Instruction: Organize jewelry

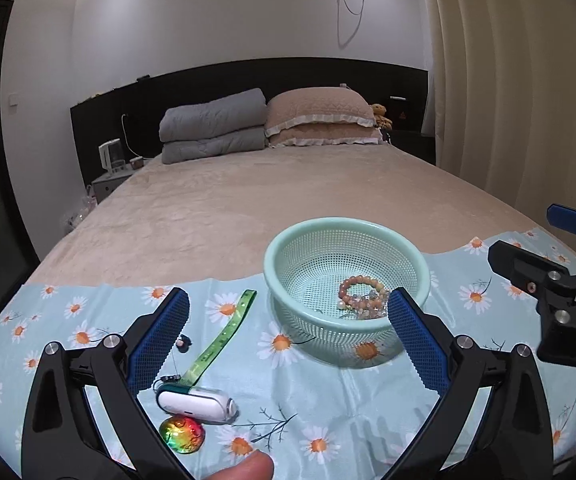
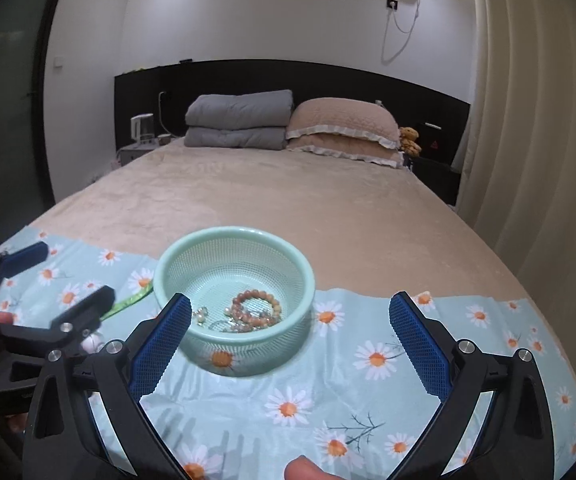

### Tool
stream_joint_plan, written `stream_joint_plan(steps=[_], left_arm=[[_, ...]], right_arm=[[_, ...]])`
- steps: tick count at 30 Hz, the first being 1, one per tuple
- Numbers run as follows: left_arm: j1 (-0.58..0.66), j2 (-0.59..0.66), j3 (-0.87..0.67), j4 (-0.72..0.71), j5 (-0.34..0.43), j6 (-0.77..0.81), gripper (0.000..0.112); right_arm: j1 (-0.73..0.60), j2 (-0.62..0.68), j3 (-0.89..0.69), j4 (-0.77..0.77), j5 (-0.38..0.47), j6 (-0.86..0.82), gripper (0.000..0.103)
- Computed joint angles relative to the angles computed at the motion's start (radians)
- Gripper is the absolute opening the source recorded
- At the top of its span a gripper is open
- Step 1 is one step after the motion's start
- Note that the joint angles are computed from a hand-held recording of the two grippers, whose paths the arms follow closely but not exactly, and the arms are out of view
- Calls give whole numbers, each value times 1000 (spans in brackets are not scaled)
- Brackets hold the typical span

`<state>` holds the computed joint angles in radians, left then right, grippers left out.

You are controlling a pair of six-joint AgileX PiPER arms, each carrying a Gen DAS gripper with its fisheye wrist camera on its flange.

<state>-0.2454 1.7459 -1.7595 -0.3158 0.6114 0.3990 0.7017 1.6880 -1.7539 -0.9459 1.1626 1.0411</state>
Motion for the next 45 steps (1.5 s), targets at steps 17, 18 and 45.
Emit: stream_joint_plan(steps=[17, 18, 45], left_arm=[[-26, 124, 71, 67, -183, 1, 97], [-23, 113, 85, 58, -194, 17, 97], [28, 51, 76, 6, -116, -40, 97]], right_arm=[[-153, 33, 199, 53, -191, 181, 95], [-153, 35, 205, 58, -186, 197, 95], [-118, -75, 337, -9, -275, 261, 95]])
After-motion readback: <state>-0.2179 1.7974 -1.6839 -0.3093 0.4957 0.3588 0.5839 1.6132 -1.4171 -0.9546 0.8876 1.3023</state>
